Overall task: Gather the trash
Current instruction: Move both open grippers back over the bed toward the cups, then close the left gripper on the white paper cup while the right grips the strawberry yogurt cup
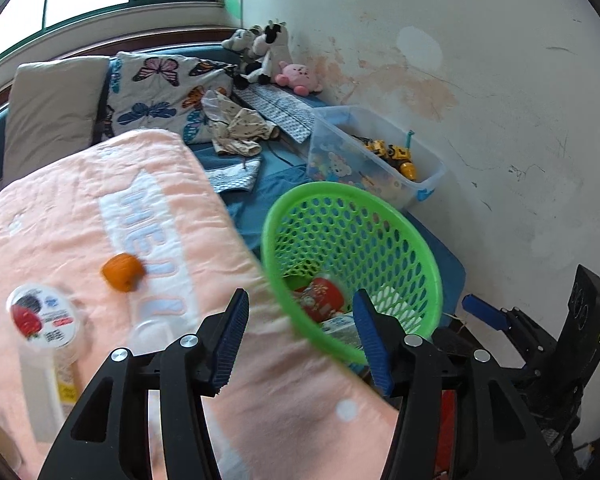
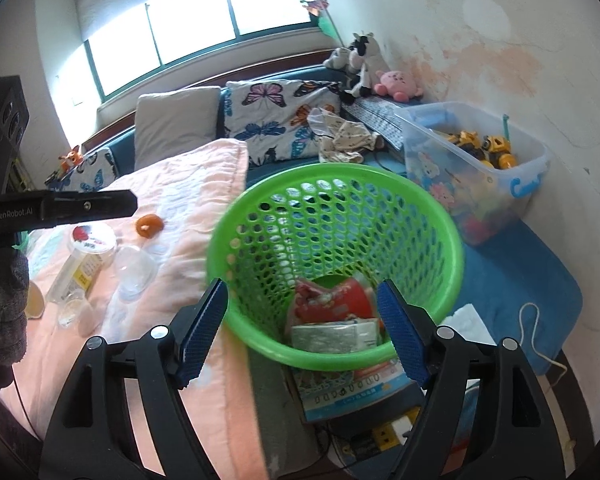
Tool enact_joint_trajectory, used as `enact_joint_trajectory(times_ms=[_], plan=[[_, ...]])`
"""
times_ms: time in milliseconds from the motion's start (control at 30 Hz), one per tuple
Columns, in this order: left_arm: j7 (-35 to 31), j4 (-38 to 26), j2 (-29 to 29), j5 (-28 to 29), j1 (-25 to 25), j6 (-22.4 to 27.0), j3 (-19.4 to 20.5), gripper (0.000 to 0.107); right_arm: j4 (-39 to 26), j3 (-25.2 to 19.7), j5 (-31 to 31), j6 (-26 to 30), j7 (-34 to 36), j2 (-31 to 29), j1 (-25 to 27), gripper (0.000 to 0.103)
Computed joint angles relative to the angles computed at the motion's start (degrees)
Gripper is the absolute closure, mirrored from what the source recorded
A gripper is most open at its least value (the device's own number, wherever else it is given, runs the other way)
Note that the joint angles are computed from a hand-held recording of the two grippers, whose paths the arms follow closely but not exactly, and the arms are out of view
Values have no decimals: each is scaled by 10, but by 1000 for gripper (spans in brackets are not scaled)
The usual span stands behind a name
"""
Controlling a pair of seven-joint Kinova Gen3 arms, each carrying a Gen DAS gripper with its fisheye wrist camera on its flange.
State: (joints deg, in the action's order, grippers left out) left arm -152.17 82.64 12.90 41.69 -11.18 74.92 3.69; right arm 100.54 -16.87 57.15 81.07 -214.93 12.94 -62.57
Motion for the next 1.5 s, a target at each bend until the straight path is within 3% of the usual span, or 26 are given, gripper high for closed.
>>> enact_joint_trajectory(times_ms=[500,600,1133,1333,1500], plan=[[-41,-15,18,7,-120,-20,-50,42,-101,39,28,-59,95,65,-17,22],[-32,-31,31,3,-142,-22,-53,33,-120,51,27,-75,121,76,-18,22],[-18,-84,85,-26,-247,-105,-53,15,-253,113,-2,-146,275,145,-27,21],[-6,-113,119,-42,-275,-88,-44,13,-303,136,-31,-175,333,175,-25,21],[30,-158,160,-51,-292,-43,-30,13,-350,155,-62,-195,384,201,-24,21]])
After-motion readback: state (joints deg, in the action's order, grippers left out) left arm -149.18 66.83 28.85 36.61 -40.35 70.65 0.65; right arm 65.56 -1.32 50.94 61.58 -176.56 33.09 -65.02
